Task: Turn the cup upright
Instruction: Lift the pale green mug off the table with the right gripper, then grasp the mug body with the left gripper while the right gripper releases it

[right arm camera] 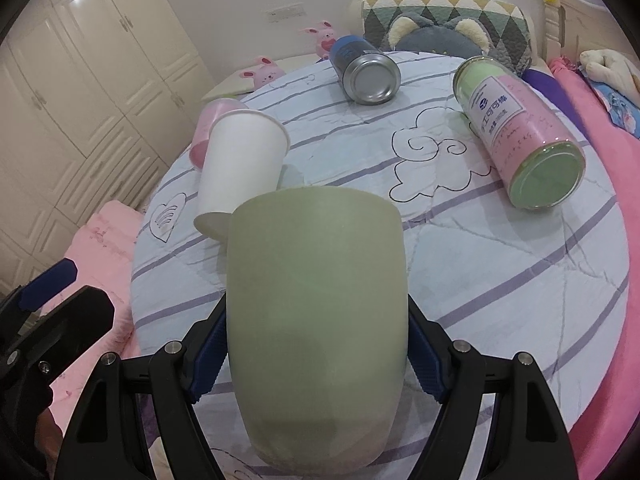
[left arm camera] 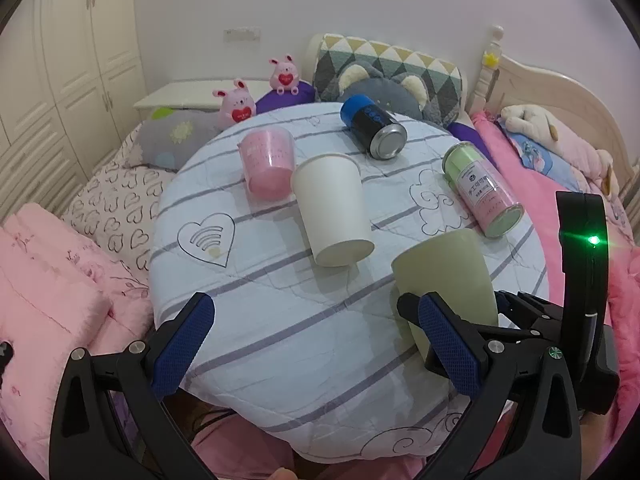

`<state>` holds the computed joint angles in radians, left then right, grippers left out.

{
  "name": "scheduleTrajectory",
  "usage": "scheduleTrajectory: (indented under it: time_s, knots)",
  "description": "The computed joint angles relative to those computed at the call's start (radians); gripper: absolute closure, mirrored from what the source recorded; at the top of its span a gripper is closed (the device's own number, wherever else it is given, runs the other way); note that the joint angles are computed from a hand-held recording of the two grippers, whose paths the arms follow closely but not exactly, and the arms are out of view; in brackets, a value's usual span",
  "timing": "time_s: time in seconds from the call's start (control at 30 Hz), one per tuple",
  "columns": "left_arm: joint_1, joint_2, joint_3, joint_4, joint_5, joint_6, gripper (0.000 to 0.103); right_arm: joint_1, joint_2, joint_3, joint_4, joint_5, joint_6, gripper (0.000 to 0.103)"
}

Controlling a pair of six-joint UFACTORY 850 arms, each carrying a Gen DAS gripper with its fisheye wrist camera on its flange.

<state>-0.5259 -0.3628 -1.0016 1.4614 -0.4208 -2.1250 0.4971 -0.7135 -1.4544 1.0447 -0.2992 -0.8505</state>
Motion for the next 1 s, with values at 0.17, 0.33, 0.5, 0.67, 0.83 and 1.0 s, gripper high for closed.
scheduleTrajectory:
  time_s: [0.17, 0.33, 0.5, 0.67, 0.83, 1.0]
  knots:
    - [-0.002, -0.008, -0.011, -0.036, -0.001, 0.025, 0.000, -0.004, -0.009, -0.003, 0.059, -0.020, -0.067, 0.024]
    - [-0.003, -0.012, -0.019, -0.053, -0.001, 0.047, 0.000, -0.010, -0.004, 0.009, 0.134, -0.033, -0.132, 0.024]
    - [0.003, 0.013, -0.001, 0.025, 0.042, -0.077, 0.000, -0.014, 0.019, 0.033, 0.191, -0.031, -0.199, 0.019]
    - [-0.010, 0.011, -0.015, 0.044, 0.038, -0.117, 0.000, -0.020, 0.065, 0.086, 0.328, -0.014, -0.368, 0.018]
    - [-0.027, -0.032, -0.071, -0.038, 0.053, -0.022, 0.000, -0.032, 0.107, 0.130, 0.430, -0.001, -0.496, 0.017]
    - [-0.030, -0.089, -0.141, -0.179, 0.096, 0.139, 0.000, -0.052, 0.137, 0.171, 0.500, -0.005, -0.588, 0.017]
